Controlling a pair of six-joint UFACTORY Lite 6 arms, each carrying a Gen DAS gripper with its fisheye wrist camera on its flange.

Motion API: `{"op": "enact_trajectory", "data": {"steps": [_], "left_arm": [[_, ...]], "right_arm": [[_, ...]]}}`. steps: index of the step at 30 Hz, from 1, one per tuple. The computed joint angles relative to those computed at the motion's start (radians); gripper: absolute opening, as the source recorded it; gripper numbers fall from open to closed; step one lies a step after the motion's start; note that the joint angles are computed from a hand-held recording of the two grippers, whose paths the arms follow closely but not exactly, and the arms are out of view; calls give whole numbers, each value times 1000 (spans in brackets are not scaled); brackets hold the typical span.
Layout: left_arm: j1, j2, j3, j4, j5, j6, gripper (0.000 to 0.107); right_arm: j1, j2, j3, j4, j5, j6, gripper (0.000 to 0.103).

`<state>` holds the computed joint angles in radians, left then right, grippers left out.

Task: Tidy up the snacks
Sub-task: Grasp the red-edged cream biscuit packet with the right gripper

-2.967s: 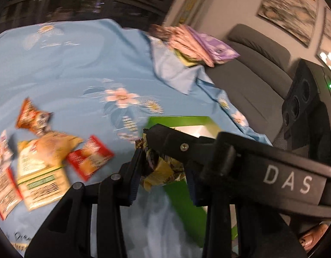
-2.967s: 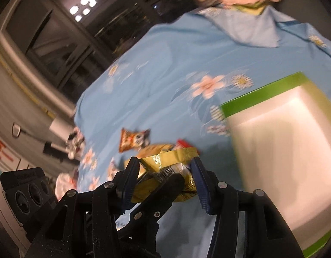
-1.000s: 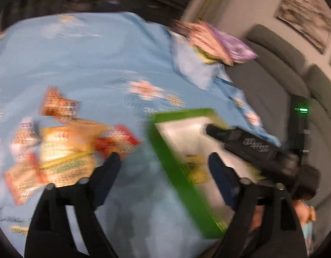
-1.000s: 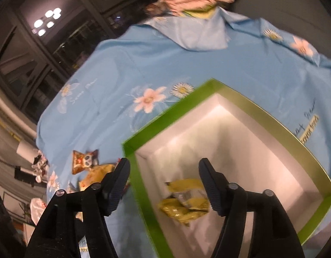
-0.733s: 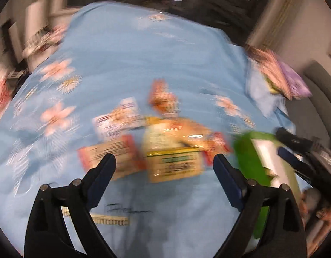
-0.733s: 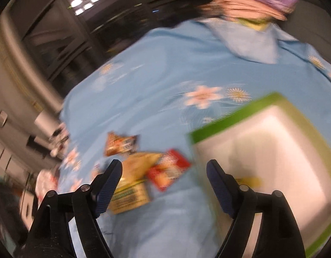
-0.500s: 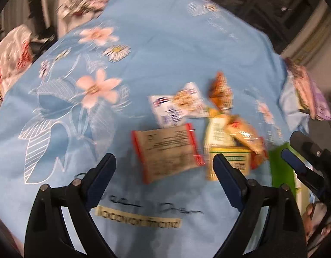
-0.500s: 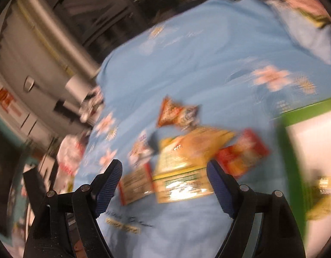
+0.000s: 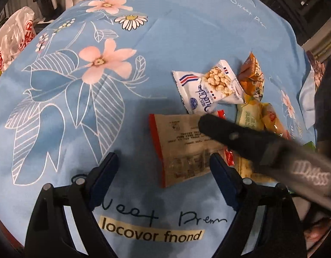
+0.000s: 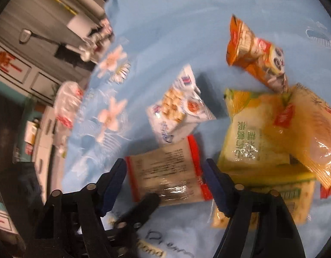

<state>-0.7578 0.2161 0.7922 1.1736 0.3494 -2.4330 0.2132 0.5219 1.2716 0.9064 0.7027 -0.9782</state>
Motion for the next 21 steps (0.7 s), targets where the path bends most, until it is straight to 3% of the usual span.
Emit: {"op": "enact_trajectory", "data": {"steps": [1, 4, 9, 11, 15, 21], "left_arm": [[-3, 6, 4, 8, 11, -9, 86], [-13, 60, 63, -72, 53, 95, 81], [-17, 49, 50, 40, 20, 10, 55], [-15, 43, 42, 76, -1, -11, 45], [-46, 55, 67, 56, 39, 24, 39], [-131, 42, 109, 54, 153, 33, 37]], "right_arm": [[3, 0, -7, 3, -20, -9, 66], [-20, 3, -25, 55, -6, -78, 65], [-41, -1, -39, 85, 27, -124, 62], [-43, -9, -57, 90, 42, -143, 50], [-46, 0, -58, 114, 54, -154, 45], [-92, -61, -103, 155, 105, -178, 45]]}}
